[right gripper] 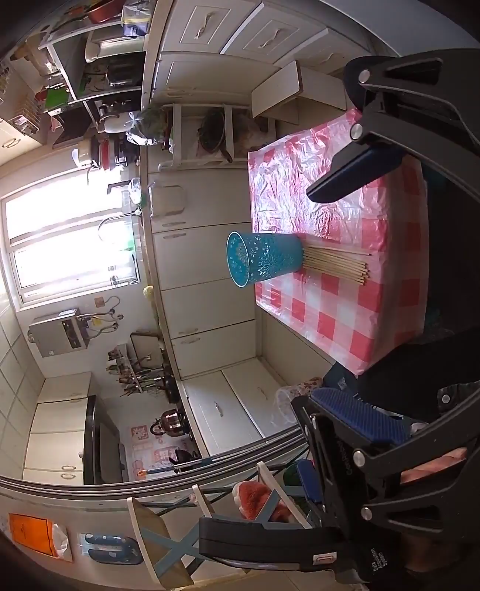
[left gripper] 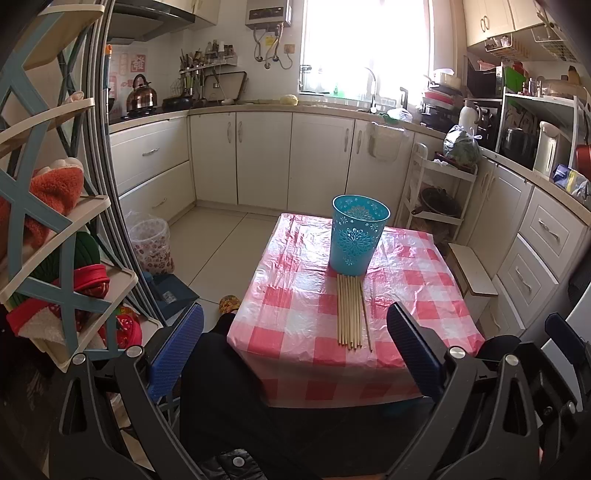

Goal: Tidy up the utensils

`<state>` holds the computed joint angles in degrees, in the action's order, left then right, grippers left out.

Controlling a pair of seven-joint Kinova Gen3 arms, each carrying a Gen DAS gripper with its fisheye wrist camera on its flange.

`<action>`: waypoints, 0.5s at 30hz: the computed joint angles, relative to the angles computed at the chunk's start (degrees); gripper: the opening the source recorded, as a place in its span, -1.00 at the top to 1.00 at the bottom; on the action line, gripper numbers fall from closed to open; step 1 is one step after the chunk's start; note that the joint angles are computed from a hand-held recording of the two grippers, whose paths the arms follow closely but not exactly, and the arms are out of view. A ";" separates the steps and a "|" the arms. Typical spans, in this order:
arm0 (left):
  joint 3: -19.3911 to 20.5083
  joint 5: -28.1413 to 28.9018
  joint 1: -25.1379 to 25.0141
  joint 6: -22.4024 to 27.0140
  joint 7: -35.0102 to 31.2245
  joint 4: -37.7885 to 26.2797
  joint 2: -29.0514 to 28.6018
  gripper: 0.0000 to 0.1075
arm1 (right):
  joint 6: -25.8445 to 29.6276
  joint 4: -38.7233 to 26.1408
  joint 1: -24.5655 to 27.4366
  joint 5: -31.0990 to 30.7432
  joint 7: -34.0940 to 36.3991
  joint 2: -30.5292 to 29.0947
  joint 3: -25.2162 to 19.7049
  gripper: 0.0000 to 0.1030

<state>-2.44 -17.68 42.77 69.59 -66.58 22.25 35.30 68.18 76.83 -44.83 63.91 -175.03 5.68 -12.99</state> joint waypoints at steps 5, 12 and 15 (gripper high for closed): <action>-0.01 -0.11 0.11 -2.34 0.35 3.28 -1.41 -0.77 | -0.36 0.69 0.50 -0.26 0.08 -0.66 -0.17 -0.87; 0.84 -0.68 -0.34 -4.11 0.59 6.08 -2.59 -0.77 | -0.28 0.61 0.72 -0.26 0.11 -0.60 -0.40 -0.87; 0.99 -1.00 -0.05 -3.15 0.61 4.56 -2.00 -0.77 | -0.28 0.72 0.70 -0.18 0.00 -0.64 -0.47 -0.87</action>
